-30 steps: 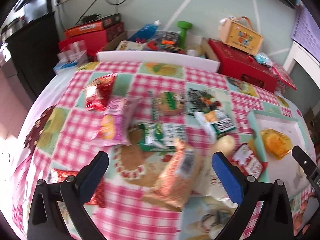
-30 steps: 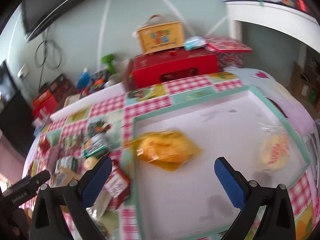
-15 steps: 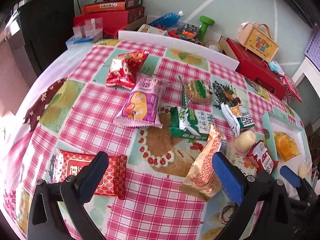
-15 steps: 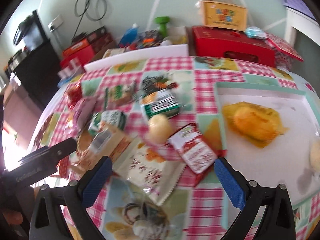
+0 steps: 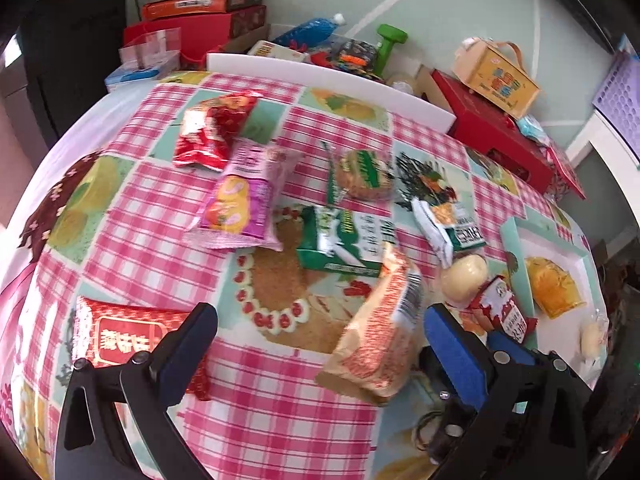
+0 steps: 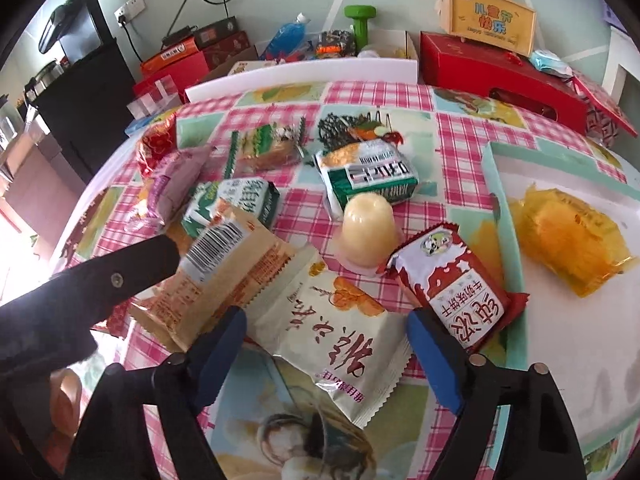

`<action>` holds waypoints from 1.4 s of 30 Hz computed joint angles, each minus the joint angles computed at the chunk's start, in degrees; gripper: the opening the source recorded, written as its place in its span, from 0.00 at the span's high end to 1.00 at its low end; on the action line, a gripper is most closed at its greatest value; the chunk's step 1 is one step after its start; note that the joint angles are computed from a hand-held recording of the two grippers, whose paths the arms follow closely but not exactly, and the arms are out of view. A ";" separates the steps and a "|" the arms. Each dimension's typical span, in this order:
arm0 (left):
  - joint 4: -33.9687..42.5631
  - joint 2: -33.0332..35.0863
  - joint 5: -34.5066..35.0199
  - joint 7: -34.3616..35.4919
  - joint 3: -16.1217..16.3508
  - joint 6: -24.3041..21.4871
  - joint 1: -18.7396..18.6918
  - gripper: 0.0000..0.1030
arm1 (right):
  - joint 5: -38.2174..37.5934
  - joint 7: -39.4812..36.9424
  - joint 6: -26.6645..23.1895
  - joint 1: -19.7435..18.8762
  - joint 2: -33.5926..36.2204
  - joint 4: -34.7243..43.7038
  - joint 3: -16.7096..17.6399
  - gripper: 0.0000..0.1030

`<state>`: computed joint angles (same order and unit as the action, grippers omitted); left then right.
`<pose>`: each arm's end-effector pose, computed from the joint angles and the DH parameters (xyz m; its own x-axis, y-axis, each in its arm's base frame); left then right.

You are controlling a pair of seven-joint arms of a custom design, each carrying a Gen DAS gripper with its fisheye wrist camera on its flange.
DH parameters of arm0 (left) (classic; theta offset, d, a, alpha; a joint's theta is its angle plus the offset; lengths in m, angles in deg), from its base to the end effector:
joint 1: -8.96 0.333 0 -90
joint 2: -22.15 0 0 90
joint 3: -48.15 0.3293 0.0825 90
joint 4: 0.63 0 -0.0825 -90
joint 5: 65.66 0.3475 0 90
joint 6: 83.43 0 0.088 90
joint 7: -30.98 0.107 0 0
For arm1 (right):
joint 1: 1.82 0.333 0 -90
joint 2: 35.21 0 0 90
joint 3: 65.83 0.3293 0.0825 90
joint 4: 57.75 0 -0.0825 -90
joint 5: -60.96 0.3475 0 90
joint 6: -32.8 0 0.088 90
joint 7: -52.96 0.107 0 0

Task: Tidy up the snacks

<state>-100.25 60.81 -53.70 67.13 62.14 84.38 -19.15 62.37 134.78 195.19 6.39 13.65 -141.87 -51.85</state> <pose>0.6592 -0.2102 0.2921 0.3385 -0.9198 0.1985 -0.7724 -0.3921 -0.4996 0.7055 0.2329 0.2728 0.3983 -0.9083 -0.1279 -0.8096 -0.2825 -0.5145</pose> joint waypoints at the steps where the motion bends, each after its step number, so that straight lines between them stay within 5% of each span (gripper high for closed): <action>1: 0.99 0.57 -0.12 0.81 -0.83 -0.53 0.56 0.00 | -0.24 0.49 -0.07 0.51 0.10 0.19 -0.69 0.21; 4: 3.59 2.12 -1.21 3.81 -4.14 -2.03 2.90 0.05 | -0.27 1.55 -0.42 0.59 0.08 0.28 -1.19 0.25; 9: 6.46 4.12 -3.67 7.96 -7.74 -3.44 5.39 0.27 | 0.56 1.75 -2.22 -0.11 -0.03 0.48 -0.62 0.27; 14: 5.59 4.02 -5.59 8.76 -7.90 -2.83 5.57 0.28 | 1.62 1.61 -4.67 -0.40 -0.74 0.34 -0.39 0.27; 28: -1.78 0.72 -7.59 3.84 -3.11 1.16 3.13 0.36 | 7.55 -6.03 -9.45 -3.15 -3.01 -1.71 3.13 0.27; 32: -1.96 0.56 -7.75 4.00 -3.22 1.42 3.14 0.36 | 2.85 -2.24 -4.96 2.41 -3.89 -2.71 -3.86 0.25; 42: -0.47 0.72 -2.67 1.34 2.97 -0.32 -1.72 0.19 | -4.77 -2.43 -0.77 4.95 -0.47 -0.59 -5.09 0.14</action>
<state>-100.71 61.53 -56.36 68.47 65.11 84.06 -20.87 57.60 132.35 194.42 11.34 13.18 -142.45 -56.94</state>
